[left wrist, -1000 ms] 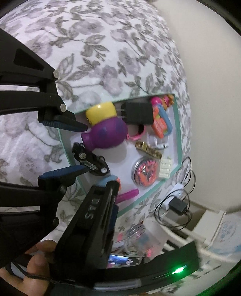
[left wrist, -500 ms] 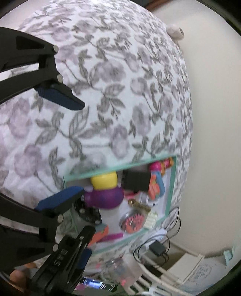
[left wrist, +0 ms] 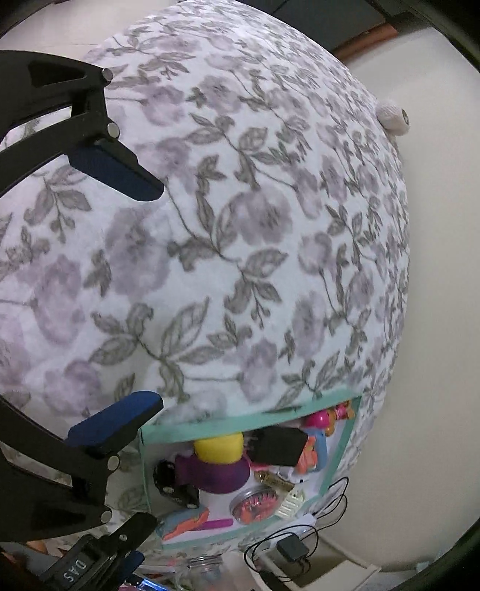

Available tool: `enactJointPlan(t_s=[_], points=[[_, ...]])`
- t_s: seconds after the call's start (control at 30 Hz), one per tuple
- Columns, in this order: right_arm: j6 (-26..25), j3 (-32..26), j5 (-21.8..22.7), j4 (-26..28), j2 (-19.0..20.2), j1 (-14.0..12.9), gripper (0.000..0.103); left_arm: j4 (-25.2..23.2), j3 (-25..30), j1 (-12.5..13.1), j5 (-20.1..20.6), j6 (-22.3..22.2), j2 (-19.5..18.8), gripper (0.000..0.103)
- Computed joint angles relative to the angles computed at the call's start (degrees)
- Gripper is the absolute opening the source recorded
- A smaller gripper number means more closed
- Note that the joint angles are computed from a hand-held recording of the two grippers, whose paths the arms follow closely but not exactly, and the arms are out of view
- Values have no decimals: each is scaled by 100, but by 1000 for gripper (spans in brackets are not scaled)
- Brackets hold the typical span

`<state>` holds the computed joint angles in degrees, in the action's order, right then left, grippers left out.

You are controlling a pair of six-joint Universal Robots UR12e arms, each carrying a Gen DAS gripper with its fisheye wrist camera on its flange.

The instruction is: Organize rigid objects

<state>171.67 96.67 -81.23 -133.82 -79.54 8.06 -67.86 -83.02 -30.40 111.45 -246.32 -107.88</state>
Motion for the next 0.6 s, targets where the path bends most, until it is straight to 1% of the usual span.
enactJointPlan(t_s=[0.17,0.3,0.47,0.6], points=[[-68,104,40,-49,-101,-4,103,-162,-16,-55,162,20,35,103],[-100,176,47,-99,-177,5,103,-17,-130,-77,171,-30,129,103],[-166,253,27,-136,-262,20,103,-74,-168,-119,274,-150,191,103],[-199,312,38,-174,-321,23,103,-142,-170,-154,369,-164,210,103]])
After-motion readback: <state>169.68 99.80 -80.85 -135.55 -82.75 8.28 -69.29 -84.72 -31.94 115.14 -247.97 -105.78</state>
